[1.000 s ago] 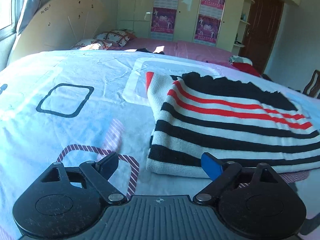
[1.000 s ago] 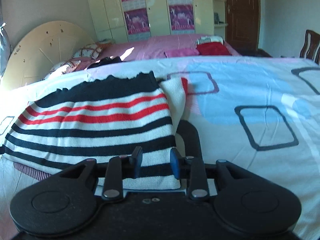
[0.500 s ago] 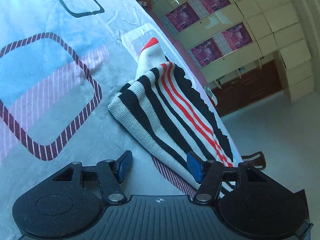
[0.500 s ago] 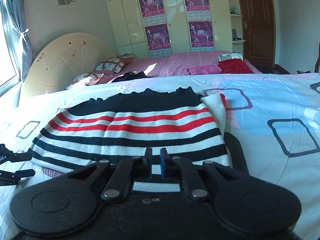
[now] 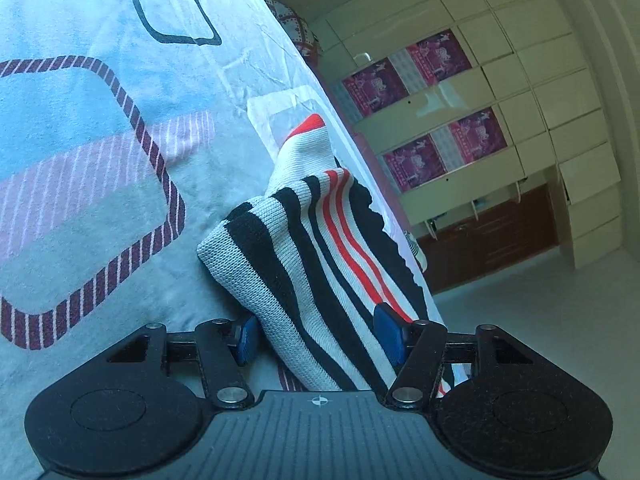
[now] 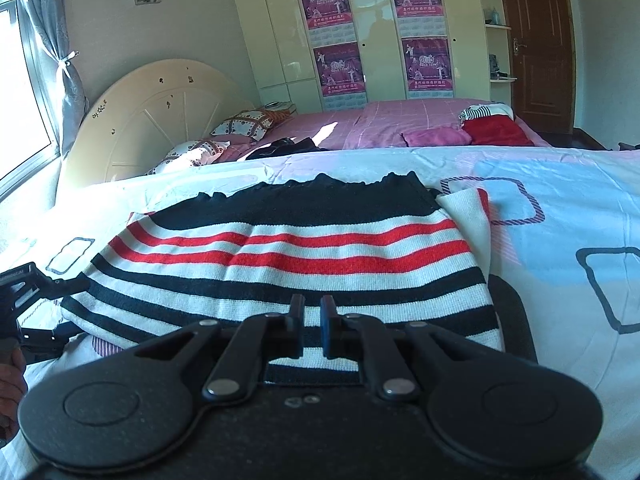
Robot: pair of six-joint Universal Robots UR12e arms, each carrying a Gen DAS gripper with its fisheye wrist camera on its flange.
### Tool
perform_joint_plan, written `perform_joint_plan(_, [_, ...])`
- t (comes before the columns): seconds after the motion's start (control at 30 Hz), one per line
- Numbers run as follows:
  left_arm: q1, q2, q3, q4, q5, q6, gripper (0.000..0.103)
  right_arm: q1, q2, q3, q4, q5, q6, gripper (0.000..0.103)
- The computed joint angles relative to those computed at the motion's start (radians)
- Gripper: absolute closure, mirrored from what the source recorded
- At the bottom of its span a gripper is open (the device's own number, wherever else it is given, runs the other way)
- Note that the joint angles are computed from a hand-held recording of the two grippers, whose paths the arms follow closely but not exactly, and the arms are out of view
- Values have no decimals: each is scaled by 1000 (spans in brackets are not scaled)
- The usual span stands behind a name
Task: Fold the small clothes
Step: 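Grasp the sweater edge with the left gripper and lift it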
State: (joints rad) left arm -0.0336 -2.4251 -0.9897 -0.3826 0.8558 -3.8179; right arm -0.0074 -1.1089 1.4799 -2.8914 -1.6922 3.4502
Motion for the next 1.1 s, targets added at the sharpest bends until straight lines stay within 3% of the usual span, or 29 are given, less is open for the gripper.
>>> perform_joint_plan(0.3, [-20, -76, 112, 50, 37, -86, 43, -6, 34, -42, 5, 39, -25, 94])
perform_joint_plan(0.37, [-21, -86, 131, 43, 45, -87, 48, -7, 47, -64, 4, 49, -31, 94])
perform_joint_plan(0.5, [-18, -89, 130, 16, 62, -80, 80, -6, 74, -113, 24, 73, -56, 94])
perform_joint_plan(0.6, [-11, -97, 137, 18, 28, -71, 88, -2, 94, -145, 44, 88, -78, 94])
perform_joint_plan(0.73, [-4, -85, 114, 72, 17, -78, 89, 2, 114, -174, 65, 101, -93, 94])
perform_joint_plan(0.83, [-4, -85, 123, 8, 25, -26, 89, 1, 126, -188, 75, 116, -91, 94])
perform_joint_plan(1.0, [2, -95, 126, 16, 7, -24, 89, -1, 149, -214, 81, 132, -92, 94])
perform_joint_plan(1.1, [3, -94, 125, 14, 4, -23, 89, 4, 168, -248, 161, 106, -112, 97])
